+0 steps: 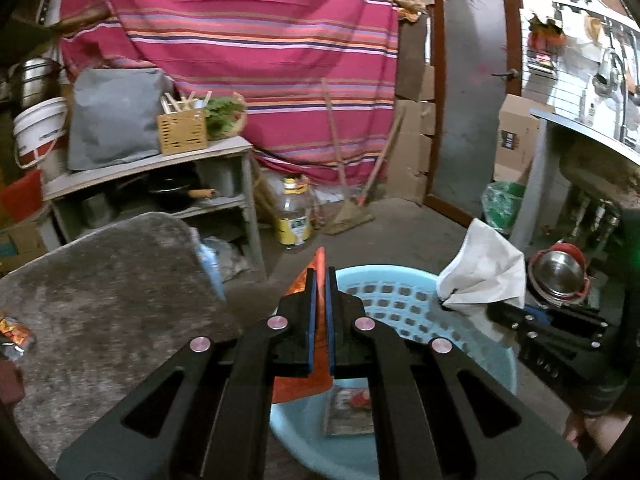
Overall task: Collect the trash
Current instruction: 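Carry both items over the light-blue basket and open both grippers to drop them, then return both tools to the table and grasp the beige cloth with the left gripper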
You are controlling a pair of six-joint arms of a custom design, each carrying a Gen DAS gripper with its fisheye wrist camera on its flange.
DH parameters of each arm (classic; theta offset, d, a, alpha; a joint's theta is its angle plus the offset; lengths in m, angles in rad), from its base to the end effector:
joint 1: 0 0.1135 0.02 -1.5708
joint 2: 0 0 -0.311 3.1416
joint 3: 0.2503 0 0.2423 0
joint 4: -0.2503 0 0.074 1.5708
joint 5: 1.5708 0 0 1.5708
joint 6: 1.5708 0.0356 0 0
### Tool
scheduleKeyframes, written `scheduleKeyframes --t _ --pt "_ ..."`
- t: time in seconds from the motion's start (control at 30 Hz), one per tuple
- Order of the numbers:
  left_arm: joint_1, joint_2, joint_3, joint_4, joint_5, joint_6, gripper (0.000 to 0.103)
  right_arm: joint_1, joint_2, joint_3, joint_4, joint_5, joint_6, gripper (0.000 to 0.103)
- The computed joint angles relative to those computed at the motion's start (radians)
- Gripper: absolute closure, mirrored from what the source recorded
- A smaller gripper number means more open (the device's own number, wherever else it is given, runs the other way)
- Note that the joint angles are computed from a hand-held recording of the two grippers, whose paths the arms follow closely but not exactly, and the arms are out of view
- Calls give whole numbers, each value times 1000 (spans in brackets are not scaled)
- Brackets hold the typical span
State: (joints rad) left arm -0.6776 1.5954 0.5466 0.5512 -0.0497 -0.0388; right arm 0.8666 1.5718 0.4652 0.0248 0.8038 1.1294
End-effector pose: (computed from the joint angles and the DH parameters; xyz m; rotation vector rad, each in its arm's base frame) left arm 0.2294 -0.1823 0.1986 0.6271 1.9945 -0.3873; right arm 0.1655 0.1552 0.1543 0.5238 2.1682 -0.0459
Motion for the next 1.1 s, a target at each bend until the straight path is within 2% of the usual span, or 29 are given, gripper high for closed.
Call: scheduleKeyframes --t 0.17,0.2,0.23,0.3,0.37,0.47,0.6,0.8,0.87,0.9,0.93,1.0,1.1 --pt "-38 34 36 -27 -23 -2 100 -6 -2 -14 16 -5 0 97" --pt "-35 40 39 -32 -15 -2 97 -6 -5 -18 18 -6 0 97" --pt "-26 39 39 -40 0 0 93 -7 -7 -23 23 -8 -1 97" --pt "-21 39 35 -36 4 -6 68 -6 -4 -22 23 -6 1 97" --pt "-18 30 10 -1 -11 -5 54 -7 -4 -26 32 -8 -4 97" --pt "-16 16 -7 12 -32 4 46 -8 4 -25 40 -13 -10 97" --pt "18 -8 -30 26 -51 11 25 -14 29 -5 51 -26 -25 97" --pt "106 -61 -74 38 -39 28 10 -14 90 74 6 -27 -21 94" --pt "146 -80 -86 35 -31 38 8 -16 112 108 -24 -30 -18 80" --pt "158 -88 -88 28 -31 41 8 -14 127 128 -40 -26 -12 52" --pt "180 -98 -93 23 -27 48 8 -7 139 145 -55 -13 -1 30" --pt "225 -114 -100 18 -17 59 6 -3 155 182 -100 -7 17 30" --pt "314 -145 -117 15 16 80 6 5 177 227 -161 0 57 17"
